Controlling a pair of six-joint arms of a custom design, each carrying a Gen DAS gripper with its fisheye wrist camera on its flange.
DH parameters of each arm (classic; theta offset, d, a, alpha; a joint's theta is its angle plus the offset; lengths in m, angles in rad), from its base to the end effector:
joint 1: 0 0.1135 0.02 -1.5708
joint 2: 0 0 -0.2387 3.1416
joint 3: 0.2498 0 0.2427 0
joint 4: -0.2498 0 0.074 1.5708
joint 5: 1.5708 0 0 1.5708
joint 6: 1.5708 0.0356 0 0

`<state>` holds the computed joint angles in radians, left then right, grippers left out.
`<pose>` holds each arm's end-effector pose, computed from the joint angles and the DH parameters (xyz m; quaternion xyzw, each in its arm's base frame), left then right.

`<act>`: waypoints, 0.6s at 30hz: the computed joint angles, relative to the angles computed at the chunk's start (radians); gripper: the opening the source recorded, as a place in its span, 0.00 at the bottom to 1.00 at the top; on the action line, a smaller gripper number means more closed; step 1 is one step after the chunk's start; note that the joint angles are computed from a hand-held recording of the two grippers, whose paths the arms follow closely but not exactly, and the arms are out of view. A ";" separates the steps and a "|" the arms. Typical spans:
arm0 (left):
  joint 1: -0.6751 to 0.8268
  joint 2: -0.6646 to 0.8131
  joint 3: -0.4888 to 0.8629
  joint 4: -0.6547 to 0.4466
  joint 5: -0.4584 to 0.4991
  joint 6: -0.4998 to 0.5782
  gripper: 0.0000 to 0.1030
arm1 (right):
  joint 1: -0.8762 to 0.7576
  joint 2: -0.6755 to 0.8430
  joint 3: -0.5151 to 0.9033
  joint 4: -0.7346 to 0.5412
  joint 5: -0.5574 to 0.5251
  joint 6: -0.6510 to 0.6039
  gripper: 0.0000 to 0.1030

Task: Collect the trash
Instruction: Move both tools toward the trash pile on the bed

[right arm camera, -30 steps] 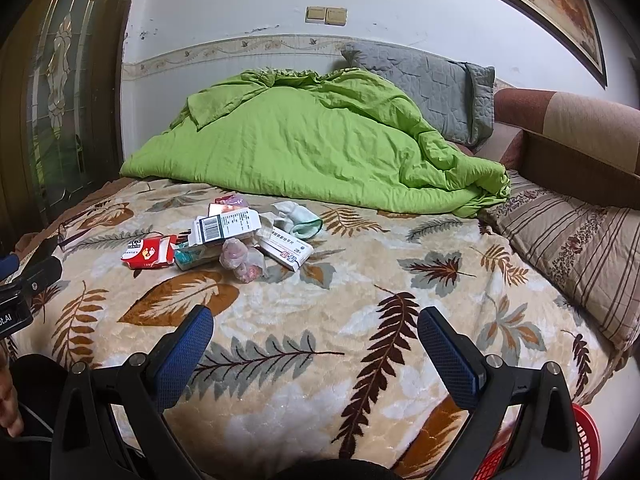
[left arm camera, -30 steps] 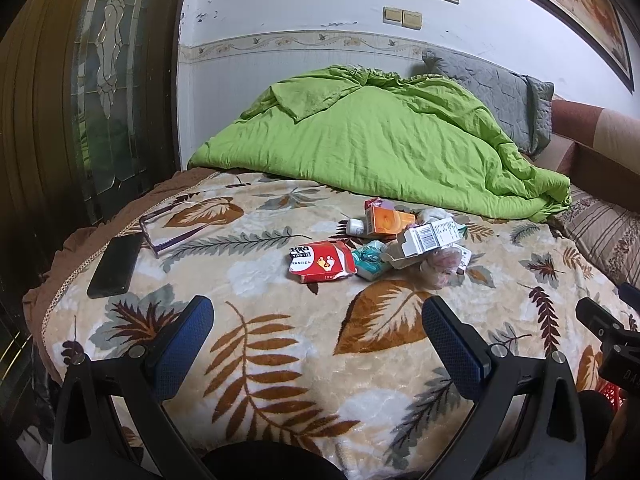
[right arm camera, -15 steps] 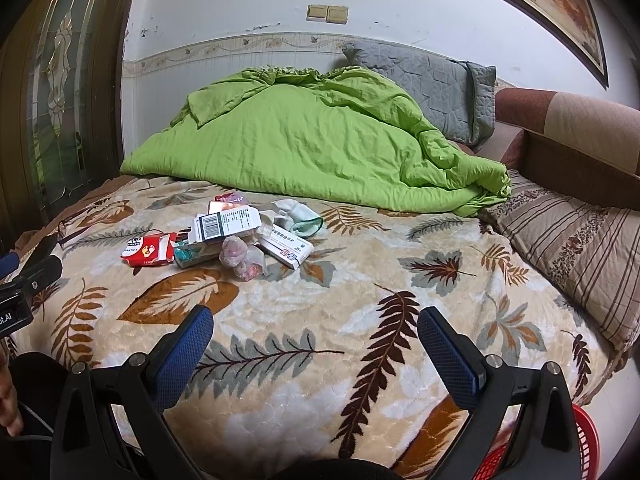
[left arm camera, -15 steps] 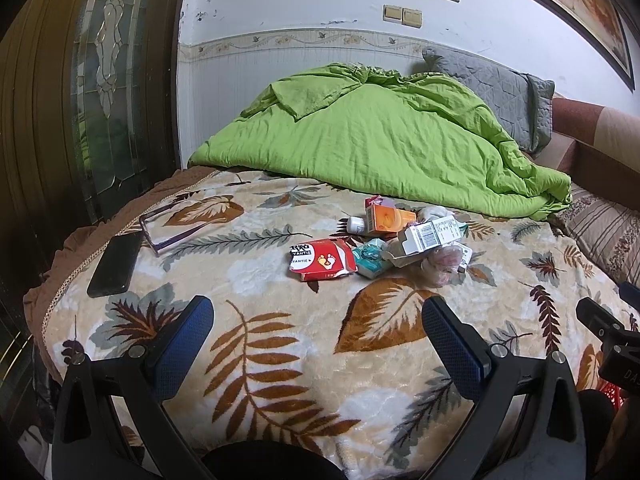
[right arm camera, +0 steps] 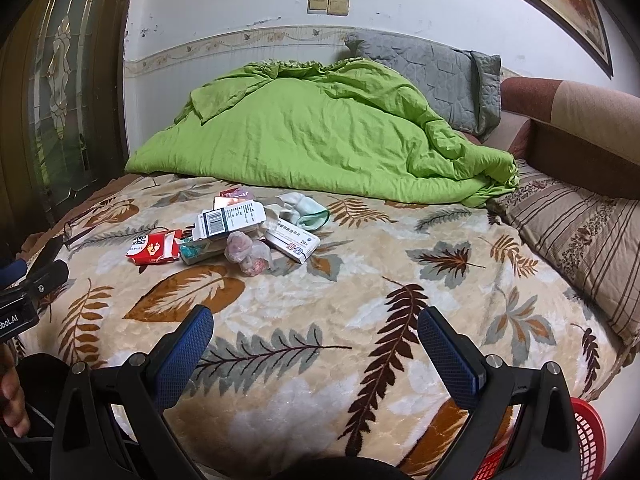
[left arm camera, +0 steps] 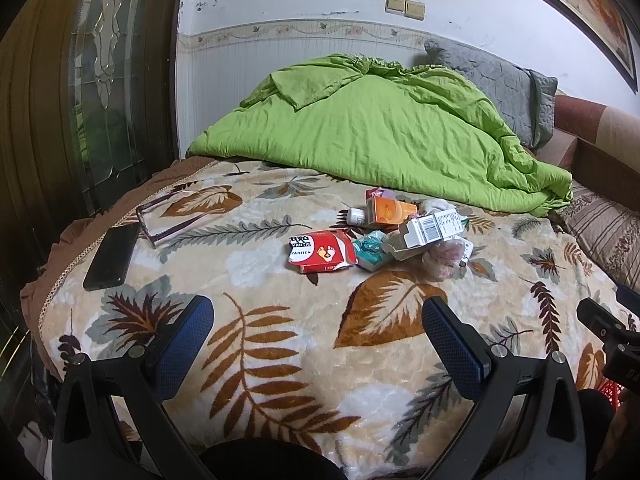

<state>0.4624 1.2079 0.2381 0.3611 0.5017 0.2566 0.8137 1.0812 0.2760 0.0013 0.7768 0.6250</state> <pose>0.1903 0.0757 0.1165 0.0260 0.8660 -0.0483 0.4970 0.1438 0.1158 0.1246 0.0602 0.8678 -0.0360 0.4919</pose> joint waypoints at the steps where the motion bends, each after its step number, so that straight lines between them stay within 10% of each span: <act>1: 0.000 0.010 0.003 0.007 0.002 0.002 1.00 | 0.001 -0.002 -0.001 -0.004 -0.001 0.005 1.00; 18: -0.044 0.026 0.070 -0.087 -0.075 0.004 1.00 | -0.030 0.059 0.038 0.004 -0.057 -0.025 1.00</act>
<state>0.4183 1.2343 0.3078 0.2737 0.4268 0.2604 0.7835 1.1403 0.3137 0.0049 0.7198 0.5997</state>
